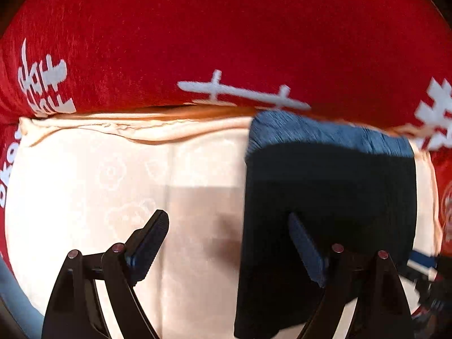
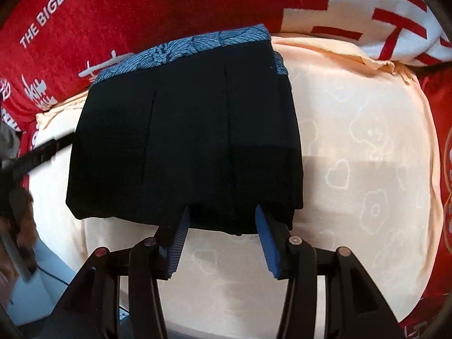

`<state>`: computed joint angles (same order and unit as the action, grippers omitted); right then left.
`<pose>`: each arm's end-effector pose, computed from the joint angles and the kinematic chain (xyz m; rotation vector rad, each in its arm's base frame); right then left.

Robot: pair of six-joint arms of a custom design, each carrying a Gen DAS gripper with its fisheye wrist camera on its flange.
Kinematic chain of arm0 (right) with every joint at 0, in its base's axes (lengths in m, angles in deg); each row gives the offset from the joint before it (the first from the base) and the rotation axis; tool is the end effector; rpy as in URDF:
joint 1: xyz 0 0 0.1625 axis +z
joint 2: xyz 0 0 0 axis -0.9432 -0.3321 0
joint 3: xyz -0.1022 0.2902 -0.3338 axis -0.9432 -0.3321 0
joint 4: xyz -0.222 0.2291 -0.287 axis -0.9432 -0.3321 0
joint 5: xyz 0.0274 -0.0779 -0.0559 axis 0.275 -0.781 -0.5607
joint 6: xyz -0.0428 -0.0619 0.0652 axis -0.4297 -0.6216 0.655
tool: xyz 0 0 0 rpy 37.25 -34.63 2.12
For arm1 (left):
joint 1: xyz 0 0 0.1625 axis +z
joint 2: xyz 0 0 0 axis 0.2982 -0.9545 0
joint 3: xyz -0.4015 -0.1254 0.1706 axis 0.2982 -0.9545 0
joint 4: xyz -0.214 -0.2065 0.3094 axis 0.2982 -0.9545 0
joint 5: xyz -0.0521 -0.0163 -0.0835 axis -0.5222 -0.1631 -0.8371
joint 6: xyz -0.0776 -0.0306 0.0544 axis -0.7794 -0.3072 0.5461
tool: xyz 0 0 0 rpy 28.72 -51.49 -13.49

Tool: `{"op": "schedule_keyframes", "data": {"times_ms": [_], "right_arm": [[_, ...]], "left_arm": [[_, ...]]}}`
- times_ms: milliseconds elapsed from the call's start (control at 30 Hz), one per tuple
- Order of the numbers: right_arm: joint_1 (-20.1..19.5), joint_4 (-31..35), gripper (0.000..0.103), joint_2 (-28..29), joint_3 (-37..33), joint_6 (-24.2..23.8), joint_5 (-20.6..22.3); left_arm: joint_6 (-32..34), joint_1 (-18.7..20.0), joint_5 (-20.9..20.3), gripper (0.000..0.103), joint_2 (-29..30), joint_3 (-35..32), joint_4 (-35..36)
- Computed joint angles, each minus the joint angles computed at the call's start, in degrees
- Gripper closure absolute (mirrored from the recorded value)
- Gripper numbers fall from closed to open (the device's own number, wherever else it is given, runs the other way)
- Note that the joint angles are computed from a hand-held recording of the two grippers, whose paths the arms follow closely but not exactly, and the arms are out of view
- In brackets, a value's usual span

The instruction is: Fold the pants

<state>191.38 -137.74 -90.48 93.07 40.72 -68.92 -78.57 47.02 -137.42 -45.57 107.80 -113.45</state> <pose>0.4233 -0.5509 0.0709 -0.3072 -2.5738 0.2672 -0.1096 -0.6816 0.4046 0.4354 2.4190 -0.1311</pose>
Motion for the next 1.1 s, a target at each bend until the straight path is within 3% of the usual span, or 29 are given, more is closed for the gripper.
{"op": "schedule_keyframes", "data": {"times_ms": [167, 400, 667, 933, 1100], "right_arm": [[-0.1, -1.7, 0.051, -1.2, 1.2, -1.0, 0.9], [-0.9, -2.4, 0.05, -4.3, 3.8, 0.6, 0.1], [-3.0, -7.1, 0.049, -7.4, 7.9, 2.7, 2.6], [-4.0, -9.1, 0.042, -9.4, 9.8, 3.2, 3.8], [-5.0, -11.8, 0.033, -9.3, 10.1, 1.6, 5.8]], "left_arm": [[-0.4, 0.5, -0.2, 0.016, 0.6, -1.0, 1.2], [-0.5, 0.8, -0.2, 0.016, 0.9, -1.1, 1.5], [-1.6, 1.4, -1.7, 0.016, 1.4, -2.7, 3.6], [-0.6, 1.4, -2.3, 0.016, 1.7, -3.4, 4.7], [-0.2, 2.8, -6.9, 0.016, 2.3, -5.6, 6.8]]}}
